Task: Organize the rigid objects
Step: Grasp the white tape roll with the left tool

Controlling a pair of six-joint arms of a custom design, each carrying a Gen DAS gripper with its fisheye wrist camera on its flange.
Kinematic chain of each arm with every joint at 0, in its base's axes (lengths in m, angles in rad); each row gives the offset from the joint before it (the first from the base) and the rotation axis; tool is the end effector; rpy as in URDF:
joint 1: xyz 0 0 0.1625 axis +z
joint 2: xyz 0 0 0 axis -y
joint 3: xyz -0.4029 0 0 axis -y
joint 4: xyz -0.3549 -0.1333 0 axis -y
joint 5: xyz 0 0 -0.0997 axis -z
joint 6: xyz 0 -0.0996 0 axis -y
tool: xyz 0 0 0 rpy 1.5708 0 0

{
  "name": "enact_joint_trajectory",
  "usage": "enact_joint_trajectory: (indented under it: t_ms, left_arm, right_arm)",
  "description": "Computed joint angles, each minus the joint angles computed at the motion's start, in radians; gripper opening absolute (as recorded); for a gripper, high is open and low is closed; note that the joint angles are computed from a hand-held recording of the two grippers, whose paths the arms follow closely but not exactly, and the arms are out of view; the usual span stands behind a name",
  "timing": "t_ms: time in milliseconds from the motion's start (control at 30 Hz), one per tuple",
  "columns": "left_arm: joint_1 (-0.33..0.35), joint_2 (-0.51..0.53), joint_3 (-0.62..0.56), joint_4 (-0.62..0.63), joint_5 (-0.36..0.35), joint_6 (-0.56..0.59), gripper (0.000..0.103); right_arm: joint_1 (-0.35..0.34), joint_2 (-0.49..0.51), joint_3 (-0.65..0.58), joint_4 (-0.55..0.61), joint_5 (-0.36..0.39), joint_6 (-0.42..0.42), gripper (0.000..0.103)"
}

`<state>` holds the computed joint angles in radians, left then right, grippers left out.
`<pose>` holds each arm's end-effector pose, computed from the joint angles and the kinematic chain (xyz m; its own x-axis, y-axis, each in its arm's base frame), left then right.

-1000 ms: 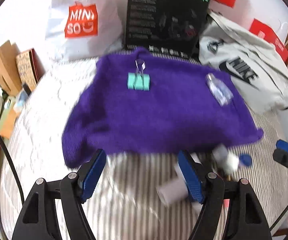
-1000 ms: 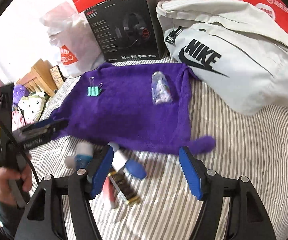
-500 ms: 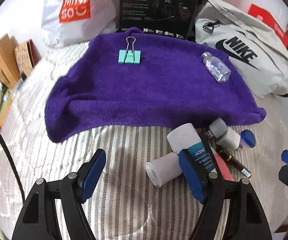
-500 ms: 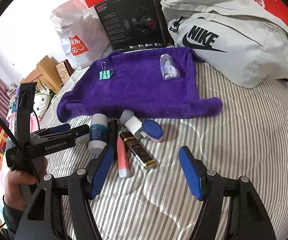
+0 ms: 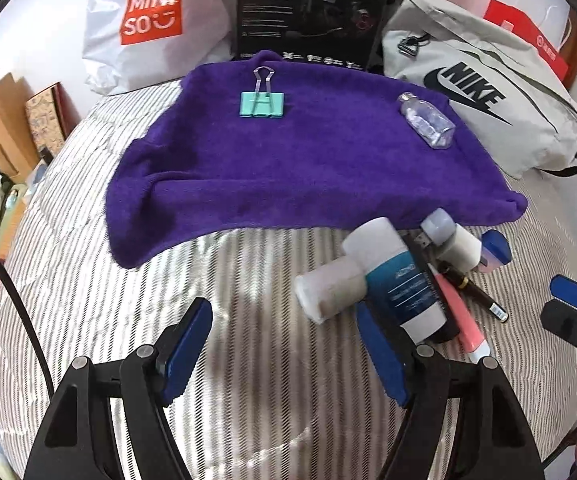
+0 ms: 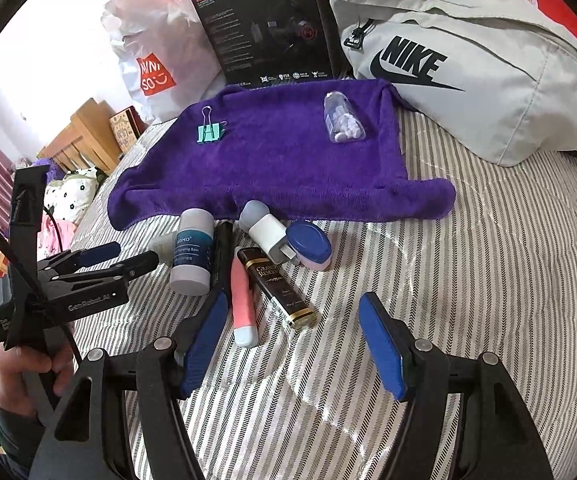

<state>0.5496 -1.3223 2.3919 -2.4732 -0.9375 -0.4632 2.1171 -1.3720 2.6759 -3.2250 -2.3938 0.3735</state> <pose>-0.2019 -0.3491 0.1460 -0.6773 0.4308 -0.5964 0.6016 0.7909 -0.1119 0.2022 -0.2165 0.1857 -0.8407 0.1641 0.5160 -0.1946 0.7977 -0.5708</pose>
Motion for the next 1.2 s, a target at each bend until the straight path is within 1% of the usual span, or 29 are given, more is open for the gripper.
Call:
enact_joint_trajectory:
  t_ms: [100,200,367,467,533,600,667,733,767,800,833,900,967,1100,1200]
  left_arm:
    - [0.0,0.043,-0.02,0.004,-0.001,-0.016,0.074]
    - [0.002,0.079,-0.036,0.017,0.021,-0.059,0.074]
    - [0.018,0.08,-0.031,0.015,0.016,-0.063,0.074]
    - [0.009,0.07,-0.019,0.047,0.069,-0.063,0.075]
    - [0.014,0.052,0.0,0.012,0.075,-0.026,0.074]
    - [0.038,0.037,0.018,-0.069,0.033,0.052,0.073]
    - [0.05,0.033,0.027,-0.109,0.015,0.092,0.073]
    - [0.056,0.032,0.032,-0.142,0.002,0.117,0.068]
    - [0.058,0.034,0.034,-0.16,-0.003,0.13,0.062]
    - [0.064,0.038,0.034,-0.184,-0.02,0.153,0.054]
    - [0.066,0.044,0.031,-0.193,-0.031,0.163,0.051]
    - [0.054,0.059,0.03,-0.199,-0.024,0.185,0.034]
    - [0.043,0.065,0.034,-0.199,-0.01,0.196,0.032]
    - [0.048,0.043,0.043,-0.194,-0.033,0.202,0.032]
    - [0.049,0.025,0.05,-0.183,-0.025,0.196,0.032]
  right_arm:
    - [-0.007,0.008,-0.001,-0.001,0.004,-0.003,0.068]
    - [-0.016,0.016,0.0,-0.007,0.009,-0.011,0.068]
    - [-0.037,0.029,-0.001,-0.003,0.021,-0.018,0.068]
    - [-0.047,0.036,-0.002,-0.007,0.029,-0.024,0.068]
    - [-0.052,0.041,-0.001,-0.011,0.035,-0.029,0.068]
    - [-0.054,0.045,-0.001,-0.013,0.037,-0.034,0.068]
    - [-0.059,0.053,0.0,-0.022,0.04,-0.04,0.068]
    - [-0.067,0.057,0.0,-0.026,0.046,-0.045,0.068]
    - [-0.071,0.06,0.001,-0.033,0.048,-0.05,0.068]
    - [-0.074,0.063,0.003,-0.04,0.048,-0.054,0.068]
    - [-0.08,0.069,0.006,-0.062,0.049,-0.063,0.068]
    - [-0.09,0.075,0.012,-0.095,0.054,-0.079,0.068]
    - [-0.102,0.081,0.013,-0.118,0.041,-0.099,0.068]
    - [-0.124,0.072,0.008,-0.115,0.015,-0.136,0.067]
    - [-0.135,0.072,0.006,-0.127,0.005,-0.166,0.067]
